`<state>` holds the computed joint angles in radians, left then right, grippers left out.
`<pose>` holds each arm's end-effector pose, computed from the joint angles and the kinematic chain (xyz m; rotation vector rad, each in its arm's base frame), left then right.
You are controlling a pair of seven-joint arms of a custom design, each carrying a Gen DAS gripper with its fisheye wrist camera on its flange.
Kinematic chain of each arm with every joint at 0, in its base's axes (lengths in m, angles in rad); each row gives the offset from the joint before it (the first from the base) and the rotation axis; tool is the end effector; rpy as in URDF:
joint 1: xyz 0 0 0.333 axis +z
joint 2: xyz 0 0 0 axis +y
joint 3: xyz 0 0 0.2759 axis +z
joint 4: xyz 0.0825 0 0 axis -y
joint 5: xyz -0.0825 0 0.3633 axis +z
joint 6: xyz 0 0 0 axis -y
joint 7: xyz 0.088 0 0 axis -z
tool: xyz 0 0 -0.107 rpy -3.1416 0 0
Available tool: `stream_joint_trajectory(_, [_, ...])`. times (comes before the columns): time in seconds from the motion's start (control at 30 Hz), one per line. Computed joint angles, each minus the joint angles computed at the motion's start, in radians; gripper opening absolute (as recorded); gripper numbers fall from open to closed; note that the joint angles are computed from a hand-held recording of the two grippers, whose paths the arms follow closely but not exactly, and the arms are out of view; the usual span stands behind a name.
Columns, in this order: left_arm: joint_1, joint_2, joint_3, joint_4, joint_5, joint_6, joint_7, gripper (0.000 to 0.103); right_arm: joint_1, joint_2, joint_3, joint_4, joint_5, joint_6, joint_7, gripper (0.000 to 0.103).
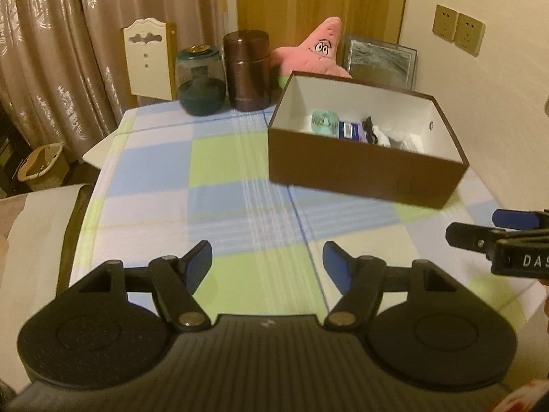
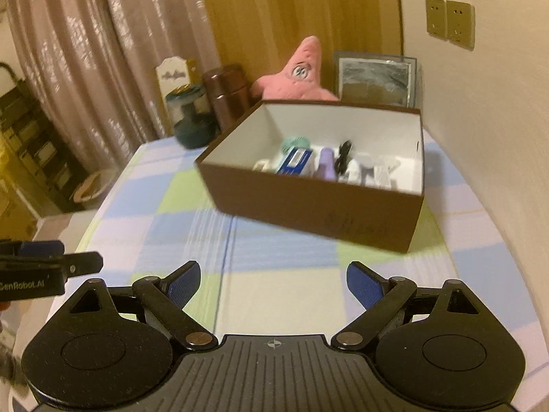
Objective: Organize rigid objects
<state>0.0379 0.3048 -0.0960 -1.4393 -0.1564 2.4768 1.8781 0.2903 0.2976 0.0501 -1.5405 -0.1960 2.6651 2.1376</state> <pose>0.6697 -0.0287 0.5701 -1.5540 2.0293 -0.7750 0.6313 0.2247 0.5483 -1.5832 1.7503 -0.5073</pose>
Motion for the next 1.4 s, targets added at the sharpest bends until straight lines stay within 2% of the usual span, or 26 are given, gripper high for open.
stream_joint_trajectory(0.13, [0.035,-0.136,-0.005,-0.18,-0.076,0.033,0.082,0.069,0.036,-0.076,0.006,-0.095,-0.037,0.002,0.061,0.092])
stream_joint_trajectory(0.27, [0.049,-0.237,0.005,-0.303,-0.146,0.047,0.157,0.069,0.065,-0.133,0.015,-0.162,-0.086,0.004,0.131,0.092])
stream_joint_trajectory(0.57, [0.055,-0.403,0.047,-0.486,-0.224,0.047,0.251,0.069,0.103,-0.2,0.048,-0.231,-0.159,-0.019,0.225,0.092])
stream_joint_trajectory(0.87, [0.055,-0.49,0.073,-0.577,-0.265,0.047,0.287,0.069,0.125,-0.238,0.068,-0.27,-0.212,-0.043,0.294,0.092])
stream_joint_trajectory(1.4, [0.044,-0.499,0.071,-0.586,-0.258,0.049,0.267,0.069,0.111,-0.257,0.068,-0.29,-0.201,-0.049,0.284,0.092])
